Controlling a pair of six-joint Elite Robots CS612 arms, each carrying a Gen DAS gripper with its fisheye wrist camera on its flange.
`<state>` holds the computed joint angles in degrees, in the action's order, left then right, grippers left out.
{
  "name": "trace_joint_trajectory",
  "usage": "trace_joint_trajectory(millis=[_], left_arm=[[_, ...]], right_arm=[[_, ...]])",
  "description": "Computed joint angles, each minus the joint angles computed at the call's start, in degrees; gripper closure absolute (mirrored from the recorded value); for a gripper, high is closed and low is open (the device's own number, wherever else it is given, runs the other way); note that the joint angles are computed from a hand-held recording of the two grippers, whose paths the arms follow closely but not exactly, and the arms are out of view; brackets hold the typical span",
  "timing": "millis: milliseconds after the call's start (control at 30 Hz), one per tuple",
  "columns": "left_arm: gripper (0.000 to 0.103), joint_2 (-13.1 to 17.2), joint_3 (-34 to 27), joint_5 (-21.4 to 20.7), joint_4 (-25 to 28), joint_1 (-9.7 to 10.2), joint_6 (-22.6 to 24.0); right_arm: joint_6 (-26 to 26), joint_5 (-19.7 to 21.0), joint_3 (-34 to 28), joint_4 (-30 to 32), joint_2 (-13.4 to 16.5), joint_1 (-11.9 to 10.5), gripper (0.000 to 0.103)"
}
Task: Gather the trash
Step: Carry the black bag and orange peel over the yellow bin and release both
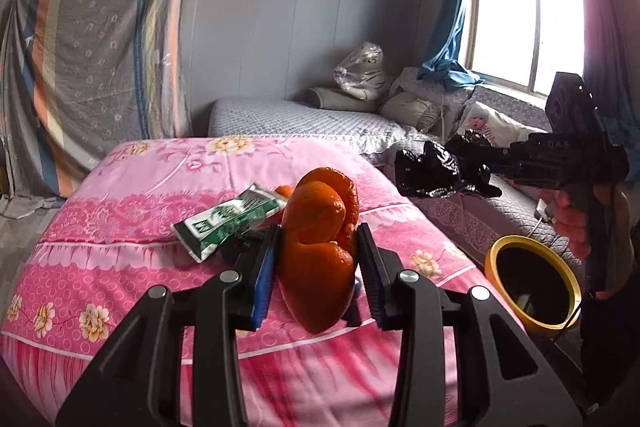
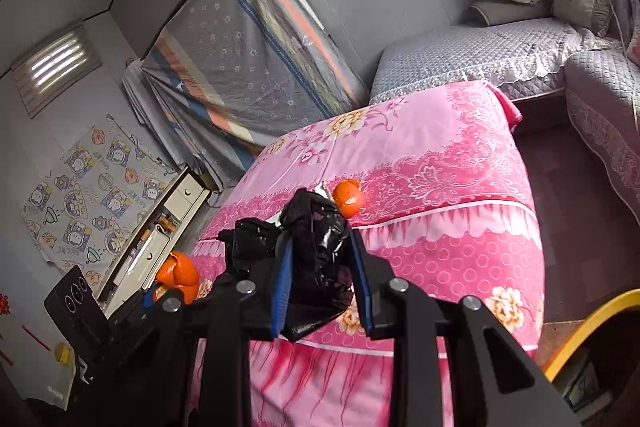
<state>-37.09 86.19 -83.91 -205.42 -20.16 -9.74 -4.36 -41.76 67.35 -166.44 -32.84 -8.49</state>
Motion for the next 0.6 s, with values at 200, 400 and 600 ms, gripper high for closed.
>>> trace_joint_trajectory(millis=[200,400,600], left_arm=[[0.067,0.0,-1.5,-1.8,-0.4,-1.29,3.0],[0.067,0.5,-4.2,-5.5,1.4,-2.58,5.7],[0.067,2.2,-8.5,-11.5,3.8,-3.98,8.7]], right_arm=[[4.7,-0.4,5.0,-7.5,-2.0,-2.7,0.077],[10.3,-3.5,9.4,-15.6,-3.4,-5.6,0.077],[15.3,-11.0,13.7,-22.9,-4.4,-8.1,0.077]])
